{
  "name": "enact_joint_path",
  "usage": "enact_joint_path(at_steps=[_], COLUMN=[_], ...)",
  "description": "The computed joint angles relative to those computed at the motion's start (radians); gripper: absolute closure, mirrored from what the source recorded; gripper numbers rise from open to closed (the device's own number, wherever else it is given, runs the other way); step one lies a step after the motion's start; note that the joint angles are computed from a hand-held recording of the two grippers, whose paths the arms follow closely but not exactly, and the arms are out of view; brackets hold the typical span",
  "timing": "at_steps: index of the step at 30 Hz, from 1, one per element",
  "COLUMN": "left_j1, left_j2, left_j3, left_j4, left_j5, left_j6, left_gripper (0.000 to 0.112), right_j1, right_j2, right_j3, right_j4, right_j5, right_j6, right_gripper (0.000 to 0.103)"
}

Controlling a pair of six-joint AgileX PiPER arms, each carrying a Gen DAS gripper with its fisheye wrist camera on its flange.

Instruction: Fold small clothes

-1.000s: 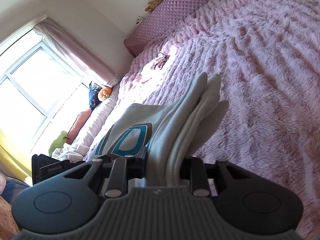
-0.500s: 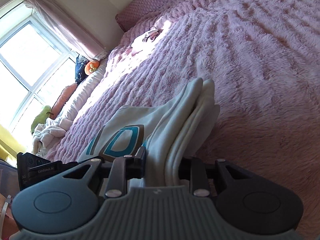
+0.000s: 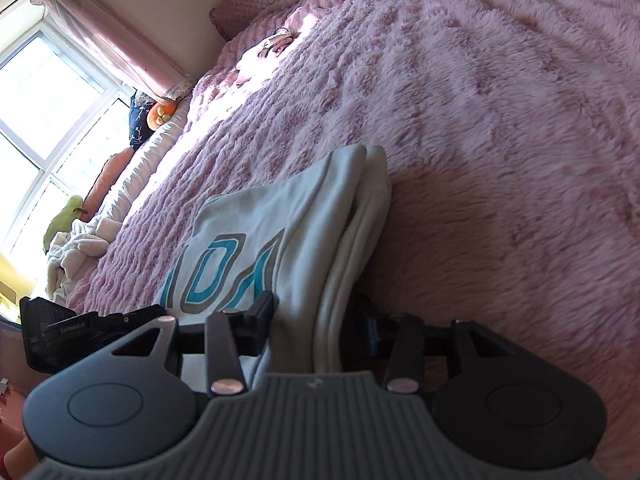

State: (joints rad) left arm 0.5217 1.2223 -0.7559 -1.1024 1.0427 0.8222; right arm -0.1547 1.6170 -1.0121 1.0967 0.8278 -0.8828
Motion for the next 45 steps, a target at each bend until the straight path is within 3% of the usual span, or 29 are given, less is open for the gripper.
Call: enact_joint_path(at_steps=[3,6,10,14,23,29,35,38,42,45], left_j1=[0.013,-0.051,-0.200,-0.338,-0.361,-0.389,-0.423,-0.449,-0.576,-0.623], left_j2=[-0.058,-0.049,0.054,0.109,0.228,0.205,0.077,-0.092,-0.313,-0.404], left_j3=[-0.059,-0.113,-0.172,-0.193,-0.209,-0.230,-0.256,-0.194,-0.096,-0.030], left_j4=[0.025,0.005,-0.035,0.062,0.098,0.187,0.345,0.418,0.655,0.700], left_j5=[-0.018,-0.070,-0.179,-0.365,-0.402,-0.413,-0.367,-0.338,-0.334,-0.313], left_j6=[-0.024,-0.038,-0.049,-0.105,-0.136,-0.220,-0.373,-0.478,-0.775,-0.893], left_gripper=[0.060,0.053,0.054,0.053,0.054,0.054,0.054,0.053,0.048,0.048], right_j1=[0.049,0.107,0.154,0.201,0.184,0.182,0.176,0.178,0.217,0.255], right_j2=[-0.071,-0.127,-0.075,0.016,0.181,0.157,-0.055,-0.193,-0.354,-0.438], right_j3=[-0.001,-0.002,-0.084,-0.163,-0.261,-0.225,-0.078,0.029,0.182,0.294], right_j4=[-0.046,-0.022,0.030,-0.008,-0.078,-0.043,0.065,0.073,0.036,0.041], right_j5=[-0.099,-0.226,-0.238,-0.271,-0.285,-0.304,-0.249,-0.221,-0.269,-0.330], right_j6=[-0.022,-0.091,-0.144,-0.109,-0.023,-0.011,-0.106,-0.119,-0.134,-0.162], right_gripper=[0.062,0.062,0.062,0.062,0.063,0.062,0.062,0.062,0.061,0.061])
